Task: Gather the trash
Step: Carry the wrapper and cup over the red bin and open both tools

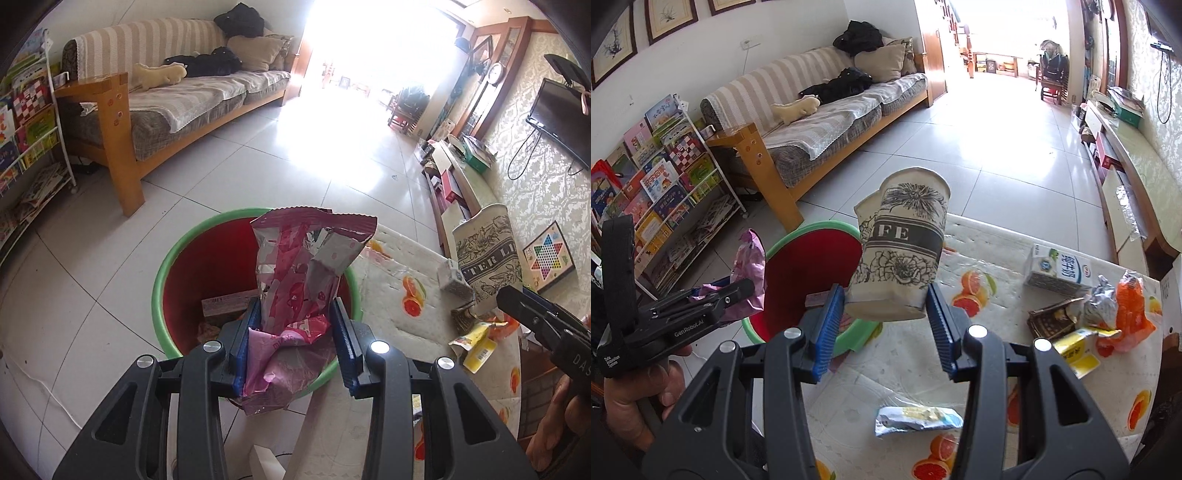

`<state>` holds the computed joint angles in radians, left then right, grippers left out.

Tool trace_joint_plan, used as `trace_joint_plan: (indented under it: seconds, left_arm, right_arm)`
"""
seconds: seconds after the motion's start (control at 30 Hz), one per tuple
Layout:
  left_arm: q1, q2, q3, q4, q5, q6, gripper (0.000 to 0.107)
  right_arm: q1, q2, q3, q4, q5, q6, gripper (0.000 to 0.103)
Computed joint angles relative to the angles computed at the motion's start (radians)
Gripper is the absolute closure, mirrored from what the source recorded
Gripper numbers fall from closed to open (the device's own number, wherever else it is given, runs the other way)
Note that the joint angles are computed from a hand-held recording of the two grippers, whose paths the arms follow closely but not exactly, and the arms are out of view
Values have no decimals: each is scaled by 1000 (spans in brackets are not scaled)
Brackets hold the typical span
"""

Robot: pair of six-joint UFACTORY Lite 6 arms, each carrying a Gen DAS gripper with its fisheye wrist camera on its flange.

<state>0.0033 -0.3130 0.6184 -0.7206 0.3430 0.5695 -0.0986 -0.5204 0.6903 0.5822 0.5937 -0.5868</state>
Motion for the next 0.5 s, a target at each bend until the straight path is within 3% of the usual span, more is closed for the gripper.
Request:
trace_joint_plan:
  seconds: [0.33, 0.43, 0.5]
  left_arm:
    - [103, 226, 88, -240, -16, 266, 66]
    - [108, 239, 86, -269, -33, 289, 42]
    - [110, 230, 75, -264, -40, 279, 38]
  right_arm:
    - [188, 189, 94, -35, -131, 88, 58]
    - [206, 213, 99, -28, -143, 83, 58]
    - [231, 234, 110, -42, -158, 106, 58]
